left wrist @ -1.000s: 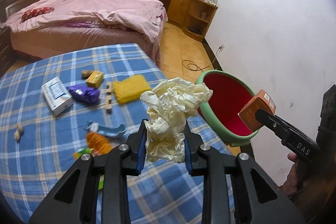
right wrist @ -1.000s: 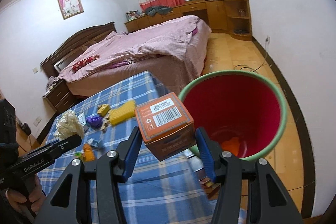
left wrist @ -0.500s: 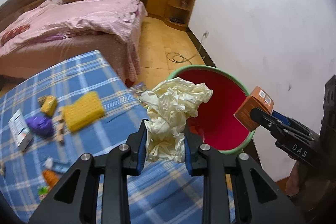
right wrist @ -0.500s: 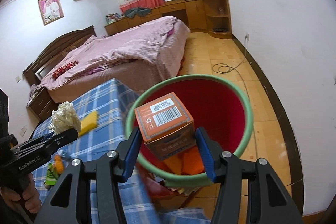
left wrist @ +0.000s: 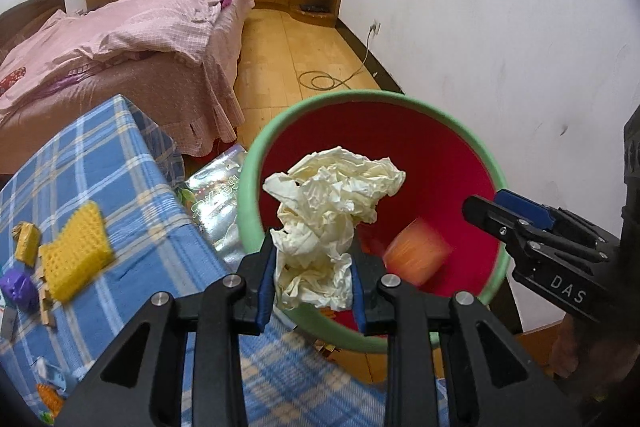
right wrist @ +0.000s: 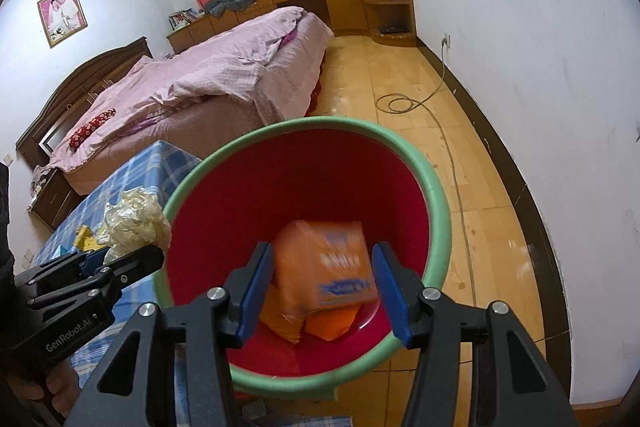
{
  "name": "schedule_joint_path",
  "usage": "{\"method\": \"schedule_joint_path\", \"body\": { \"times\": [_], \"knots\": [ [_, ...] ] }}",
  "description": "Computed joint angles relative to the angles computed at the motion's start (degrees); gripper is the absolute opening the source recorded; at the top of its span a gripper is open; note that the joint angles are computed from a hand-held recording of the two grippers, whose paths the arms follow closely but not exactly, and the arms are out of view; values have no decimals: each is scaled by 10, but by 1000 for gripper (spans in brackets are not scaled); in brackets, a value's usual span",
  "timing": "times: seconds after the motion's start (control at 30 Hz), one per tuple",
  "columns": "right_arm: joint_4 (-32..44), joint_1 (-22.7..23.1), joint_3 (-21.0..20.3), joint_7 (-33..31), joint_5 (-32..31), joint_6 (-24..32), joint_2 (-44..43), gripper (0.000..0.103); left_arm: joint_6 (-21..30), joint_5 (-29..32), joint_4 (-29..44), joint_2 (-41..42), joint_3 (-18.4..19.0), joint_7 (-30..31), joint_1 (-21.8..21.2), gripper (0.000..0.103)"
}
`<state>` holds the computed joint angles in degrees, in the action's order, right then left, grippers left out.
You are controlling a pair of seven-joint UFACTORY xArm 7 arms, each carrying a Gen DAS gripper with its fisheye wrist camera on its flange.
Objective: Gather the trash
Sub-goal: 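Open both tools to drop the tissue and orange box into the bin, then move the left tool back to the bed and grasp the green mosquito-coil packet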
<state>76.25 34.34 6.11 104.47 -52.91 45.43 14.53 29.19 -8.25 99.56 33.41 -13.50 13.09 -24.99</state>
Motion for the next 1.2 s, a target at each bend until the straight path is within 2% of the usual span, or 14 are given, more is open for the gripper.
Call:
{"method": "schedule_joint_path", "body": {
  "times": [0.07, 0.1, 0.13, 0.23, 0.37, 0.57, 0.73, 1.2],
  "knots": [
    [-2, -2, -2, 0, -1, -6, 2, 56, 5, 9, 10, 8, 6, -4, -9, 35],
    [-5, -3, -2, 3, -3, -10, 1, 56, 5, 16, 12, 10, 10, -7, -13, 41],
    [-7, -4, -3, 4, -4, -13, 1, 56, 0, 25, 10, 10, 16, -12, -19, 49],
    [-11, -5, -4, 7, -8, -19, 0, 56, -25, 44, -1, 6, 23, -19, -28, 58],
    [-13, -5, -4, 13, -11, -20, -2, 56, -41, 55, -16, -4, 21, -20, -27, 58],
    [-10, -3, 0, 20, -17, -10, -5, 56, -41, 39, -43, -29, 7, -14, -11, 58],
    [1, 5, 4, 25, -24, 1, -5, 63, -49, 15, -81, -62, -4, -4, 8, 58],
    [65, 53, 12, 46, -53, 29, 18, 66, -87, -59, -211, -179, -8, 21, 59, 58]
  ]
}}
